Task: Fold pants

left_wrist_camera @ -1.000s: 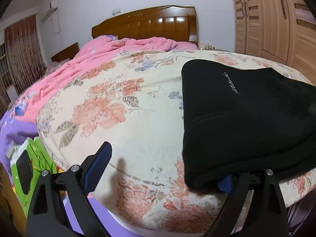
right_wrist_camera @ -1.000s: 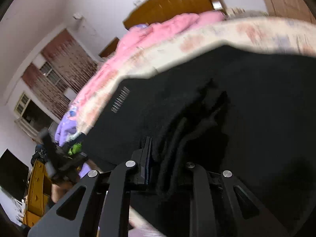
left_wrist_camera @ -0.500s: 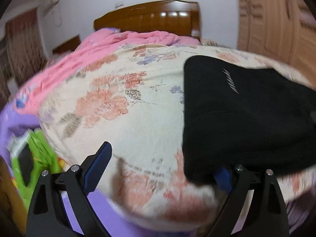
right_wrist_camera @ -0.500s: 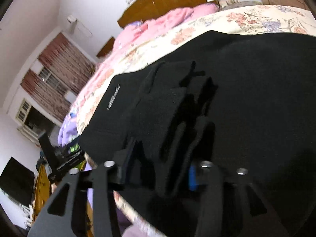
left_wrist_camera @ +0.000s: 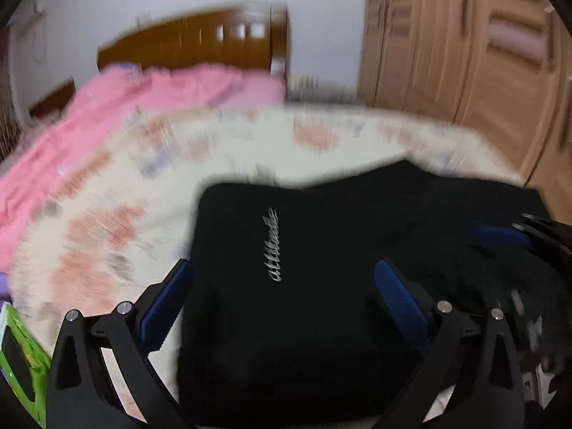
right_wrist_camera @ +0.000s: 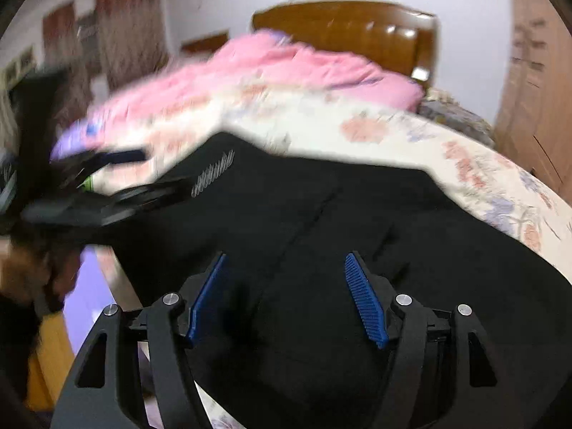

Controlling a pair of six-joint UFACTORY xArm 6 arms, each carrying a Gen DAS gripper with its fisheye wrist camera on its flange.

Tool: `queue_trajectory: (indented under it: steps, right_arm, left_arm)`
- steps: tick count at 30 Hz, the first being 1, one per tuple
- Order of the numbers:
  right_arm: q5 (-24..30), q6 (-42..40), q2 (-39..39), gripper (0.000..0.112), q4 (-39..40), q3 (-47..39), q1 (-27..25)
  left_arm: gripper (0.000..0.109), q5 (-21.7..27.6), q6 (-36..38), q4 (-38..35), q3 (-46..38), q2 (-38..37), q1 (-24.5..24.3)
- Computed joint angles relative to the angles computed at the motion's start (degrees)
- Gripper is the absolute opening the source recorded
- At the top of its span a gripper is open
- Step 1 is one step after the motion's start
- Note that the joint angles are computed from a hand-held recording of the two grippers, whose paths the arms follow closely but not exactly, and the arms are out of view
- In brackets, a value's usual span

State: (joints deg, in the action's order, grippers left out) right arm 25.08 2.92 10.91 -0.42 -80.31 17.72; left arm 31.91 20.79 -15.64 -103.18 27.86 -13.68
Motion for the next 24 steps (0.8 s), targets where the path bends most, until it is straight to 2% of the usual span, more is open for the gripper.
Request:
queue_trajectory:
  steps: [1, 2, 3, 4, 5, 9, 11, 12, 14, 16, 17, 18, 19, 20, 22, 24]
  right_arm:
    - [0.7, -1.8, 0.3, 0.068, 1.0, 1.2, -0.2]
    - [-0.9, -4.9, -0.4, 0.068, 4.4, 3.1, -0.4]
    - [-4.3, -10.1, -1.5, 0.068, 10.1, 5.8, -0.6]
    - [-5.2, -13.7, -2.1, 0.068, 14.7, 7.0, -0.8]
    - [-4.7, -15.3, -2.0, 0.068, 16.9, 6.8, -0.9]
    - [-6.1, -12.4, -1.7, 0.069, 13.2, 7.2, -0.2]
    - [-7.1, -15.8, -2.0, 0.069, 17.8, 8.1, -0.3]
    - [-6.2, -17.6, -2.6, 0.069, 20.8, 8.3, -0.4]
    - [-3.8, -16.7, -3.5, 0.073, 21.7, 7.8, -1.1]
    - [-5.0, -12.5, -8.2, 0.073, 18.5, 12.0, -1.9]
    - [-7.2, -10.3, -11.5, 0.074, 16.5, 15.6, -2.7]
    - [-9.5, -8.7, -16.4, 0.074, 16.3, 20.6, -4.1]
    - [-10.5, -7.9, -19.7, 0.076, 17.4, 23.8, -5.3]
    - [-11.6, -6.9, -24.2, 0.077, 19.8, 28.3, -7.3]
    - [-12.6, -4.9, -32.0, 0.077, 24.4, 35.9, -11.5]
    - [-12.4, -2.3, -38.3, 0.077, 26.7, 42.0, -15.5]
  left_arm:
    - [0.101, 2.7, -3.7, 4.0, -3.1, 2.7, -0.3]
    - [0.102, 3.7, -5.1, 6.3, -4.4, 5.0, -0.4]
    - [0.102, 2.2, -5.1, 6.2, -3.4, 5.2, -0.4]
    - [0.102, 0.0, -3.6, 3.7, -1.4, 4.3, -0.2]
    - [0.102, 0.0, -2.6, 2.7, -0.7, 3.8, 0.0]
    - [0.102, 2.0, -4.6, 5.2, -3.2, 5.1, -0.2]
    - [0.102, 2.0, -4.9, 5.1, -3.4, 5.2, -0.3]
    - [0.102, 1.7, -5.2, 5.4, -2.7, 4.8, -0.3]
    - [0.102, 2.9, -7.2, 7.1, -3.8, 5.2, -0.4]
    - [0.102, 4.7, -12.3, 12.4, -4.8, 5.1, -0.7]
    - [0.101, 5.0, -17.6, 18.0, -3.6, 3.7, -1.2]
    - [0.101, 4.1, -22.6, 23.5, -1.6, 2.0, -1.7]
    - [0.101, 1.2, -26.3, 26.9, 2.6, -1.1, -2.0]
    - [0.101, -1.4, -28.0, 27.9, 5.5, -3.2, -2.4]
    - [0.101, -6.0, -25.1, 23.1, 10.3, -6.7, -3.9]
    - [0.101, -6.7, -15.0, 12.9, 11.1, -7.7, -6.5]
